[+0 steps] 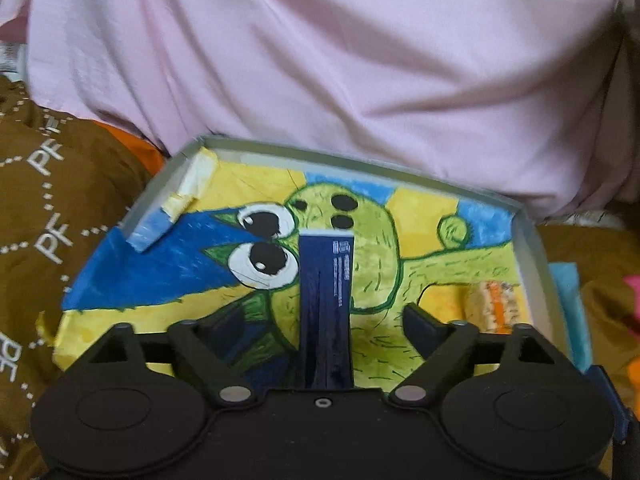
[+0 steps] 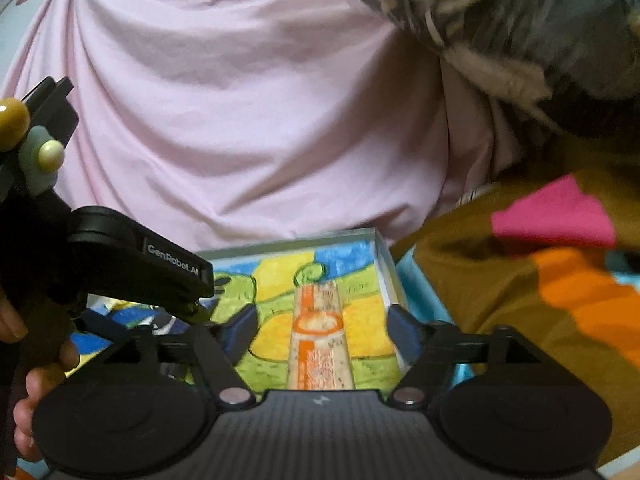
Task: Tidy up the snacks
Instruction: 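Carry both snacks to the grey tray and open both tools to drop them, then move both tools back over the remaining snack pile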
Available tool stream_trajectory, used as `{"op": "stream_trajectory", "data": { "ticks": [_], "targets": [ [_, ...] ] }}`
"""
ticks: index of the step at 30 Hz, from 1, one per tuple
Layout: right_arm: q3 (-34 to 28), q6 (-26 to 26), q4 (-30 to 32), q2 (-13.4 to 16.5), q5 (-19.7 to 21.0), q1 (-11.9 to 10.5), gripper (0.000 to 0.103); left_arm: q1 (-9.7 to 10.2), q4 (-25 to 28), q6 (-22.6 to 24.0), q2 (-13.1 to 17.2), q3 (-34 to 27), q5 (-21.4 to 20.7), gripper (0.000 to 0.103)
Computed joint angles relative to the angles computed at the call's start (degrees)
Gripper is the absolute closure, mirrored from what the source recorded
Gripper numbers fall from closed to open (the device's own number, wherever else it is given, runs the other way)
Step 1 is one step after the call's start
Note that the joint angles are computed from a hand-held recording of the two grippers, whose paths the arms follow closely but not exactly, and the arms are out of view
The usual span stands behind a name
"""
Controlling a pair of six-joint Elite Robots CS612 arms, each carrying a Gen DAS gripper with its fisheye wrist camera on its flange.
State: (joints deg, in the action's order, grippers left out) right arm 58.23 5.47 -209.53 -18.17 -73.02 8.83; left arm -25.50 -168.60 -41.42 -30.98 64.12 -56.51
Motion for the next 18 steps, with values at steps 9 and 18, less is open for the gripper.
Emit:
{"op": "stream_trajectory", "data": {
  "ticks": [9,18],
  "targets": [
    [8.2,0.8,-10.8,-4.6,-1.4,-0.5,0.000,-1.56,-14.4,-1.1,-5.9,11.5,1.6,0.001],
    [18.0,-0.7,-15.1,-10.3,-0.9,-1.0,0.000,-5.20,-19.7,5.2,-11.8,21.5,9.8,0.001]
  ]
}}
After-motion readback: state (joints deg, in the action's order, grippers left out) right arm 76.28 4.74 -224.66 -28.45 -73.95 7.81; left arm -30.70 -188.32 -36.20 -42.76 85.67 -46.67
